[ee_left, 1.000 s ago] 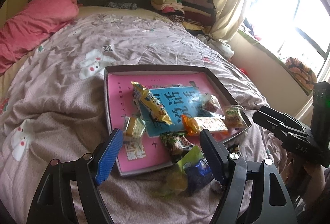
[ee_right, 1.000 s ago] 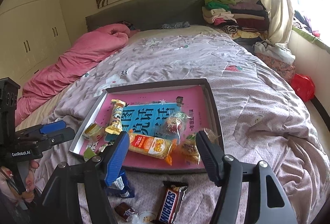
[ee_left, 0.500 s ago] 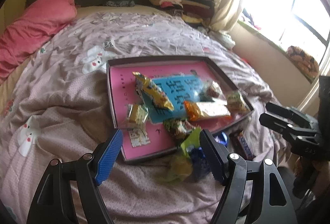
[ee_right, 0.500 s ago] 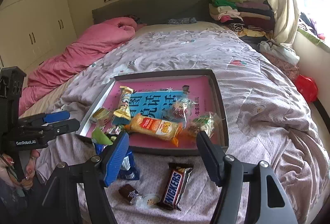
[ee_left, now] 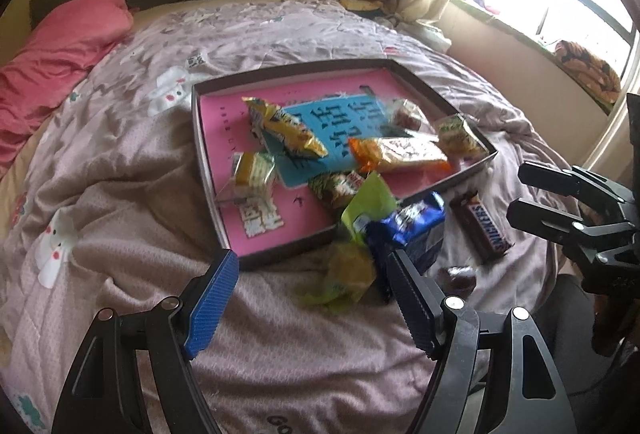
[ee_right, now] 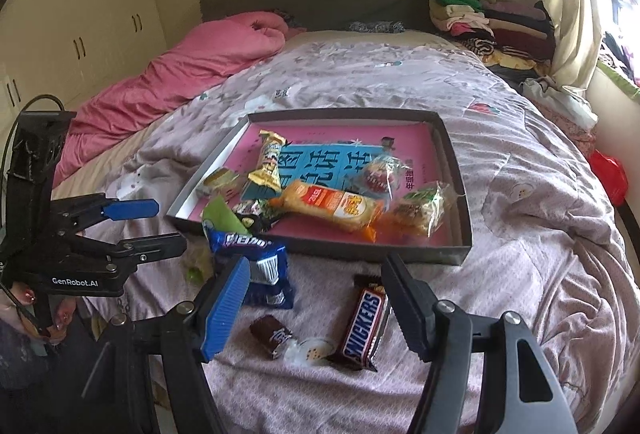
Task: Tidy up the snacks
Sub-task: 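Move both open tools back from the tray toward the snacks on the bedspread, then grasp the green snack bag with the left tool while the right grasps the small chocolate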
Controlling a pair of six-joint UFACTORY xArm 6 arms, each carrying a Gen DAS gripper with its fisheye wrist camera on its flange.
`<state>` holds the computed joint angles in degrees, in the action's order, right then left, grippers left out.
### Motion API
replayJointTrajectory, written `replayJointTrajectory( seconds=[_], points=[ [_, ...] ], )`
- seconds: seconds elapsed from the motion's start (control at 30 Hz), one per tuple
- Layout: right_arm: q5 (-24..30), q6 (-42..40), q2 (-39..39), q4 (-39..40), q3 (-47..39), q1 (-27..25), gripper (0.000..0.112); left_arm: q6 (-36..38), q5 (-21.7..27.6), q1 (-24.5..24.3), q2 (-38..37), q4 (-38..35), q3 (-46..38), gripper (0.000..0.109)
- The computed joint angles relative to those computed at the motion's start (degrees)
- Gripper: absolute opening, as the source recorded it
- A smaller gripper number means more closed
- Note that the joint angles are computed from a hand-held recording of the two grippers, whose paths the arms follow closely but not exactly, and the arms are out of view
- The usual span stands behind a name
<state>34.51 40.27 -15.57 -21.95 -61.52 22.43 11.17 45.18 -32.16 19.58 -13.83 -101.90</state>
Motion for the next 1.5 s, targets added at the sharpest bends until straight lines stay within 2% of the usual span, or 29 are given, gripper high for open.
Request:
replayJointTrajectory(
  seconds=[0.5,0.9,1.13,1.27,1.3,1.43,1.5],
  points=[
    [1.7,-7.3,2.7,6.3,-0.4,3.5,0.068,0.8,5.2,0.1,3.0,-0.4,-2.7,0.077],
    [3.0,-10.3,5.7,6.3,-0.3,4.9,0.068,2.8,7.5,-0.3,6.5,-0.2,-7.0,0.074],
    [1.2,-11.0,7.0,9.6,-0.1,3.8,0.059,3.8,8.7,-0.3,7.7,-0.9,-8.6,0.074],
    [-0.2,-12.8,7.7,12.9,0.1,3.2,0.049,3.8,8.9,-0.3,7.8,-1.1,-8.9,0.074],
    [-0.3,-13.0,7.7,13.2,0.2,3.2,0.048,3.9,8.9,-0.3,7.8,-1.3,-8.9,0.073],
    [-1.3,-13.4,7.4,13.8,0.9,2.9,0.037,5.8,9.3,-0.7,8.5,-3.1,-9.9,0.048],
    [-2.0,-14.2,6.8,15.7,1.7,2.4,0.037,6.2,10.1,-1.1,9.1,-3.0,-10.7,0.045]
  ],
)
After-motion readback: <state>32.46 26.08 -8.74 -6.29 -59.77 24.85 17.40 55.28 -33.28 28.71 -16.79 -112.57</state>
